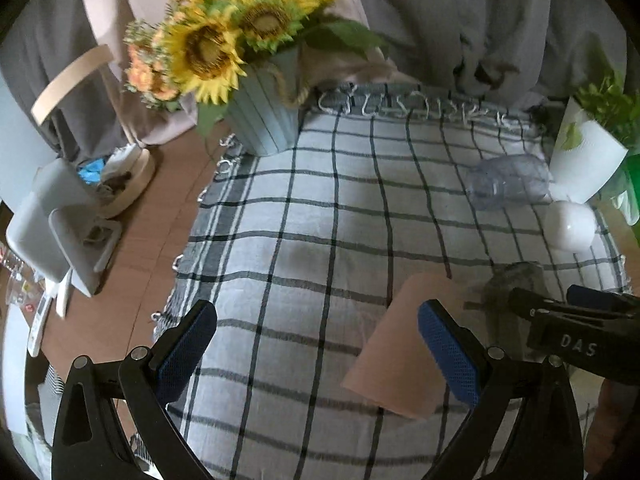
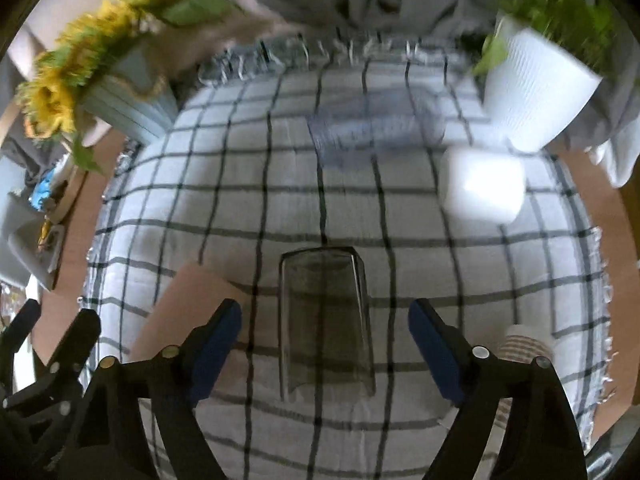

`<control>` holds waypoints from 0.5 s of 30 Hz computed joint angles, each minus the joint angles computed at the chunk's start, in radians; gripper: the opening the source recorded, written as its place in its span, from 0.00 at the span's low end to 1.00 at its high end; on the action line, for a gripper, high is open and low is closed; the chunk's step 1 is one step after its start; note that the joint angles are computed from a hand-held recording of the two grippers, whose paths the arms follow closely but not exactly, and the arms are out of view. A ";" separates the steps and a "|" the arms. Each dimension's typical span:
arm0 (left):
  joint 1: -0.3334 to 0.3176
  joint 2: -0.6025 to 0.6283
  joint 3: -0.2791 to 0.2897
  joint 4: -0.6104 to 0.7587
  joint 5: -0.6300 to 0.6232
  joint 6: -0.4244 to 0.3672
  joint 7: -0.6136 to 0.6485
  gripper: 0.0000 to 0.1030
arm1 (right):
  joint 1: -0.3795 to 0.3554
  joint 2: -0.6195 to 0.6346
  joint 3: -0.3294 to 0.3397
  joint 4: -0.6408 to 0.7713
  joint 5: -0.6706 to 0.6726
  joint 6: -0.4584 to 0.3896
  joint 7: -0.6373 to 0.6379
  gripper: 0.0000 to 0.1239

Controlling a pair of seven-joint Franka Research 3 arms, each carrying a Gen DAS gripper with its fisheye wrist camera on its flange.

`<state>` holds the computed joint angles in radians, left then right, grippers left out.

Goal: Flip cup upside down
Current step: 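Move the right tool to the clear glass cup and close around it, then lift the clear glass cup with the right tool and tilt it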

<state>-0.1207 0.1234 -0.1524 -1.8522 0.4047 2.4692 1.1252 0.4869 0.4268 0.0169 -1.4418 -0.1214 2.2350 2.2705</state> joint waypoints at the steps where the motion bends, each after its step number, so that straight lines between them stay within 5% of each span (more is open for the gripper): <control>1: 0.001 0.013 -0.001 0.014 -0.009 -0.010 0.013 1.00 | -0.004 0.017 0.001 0.023 0.009 -0.023 -0.004 0.65; 15: -0.001 0.111 -0.001 0.106 -0.067 -0.062 0.096 1.00 | -0.026 0.183 0.002 0.206 0.133 -0.158 -0.053 0.50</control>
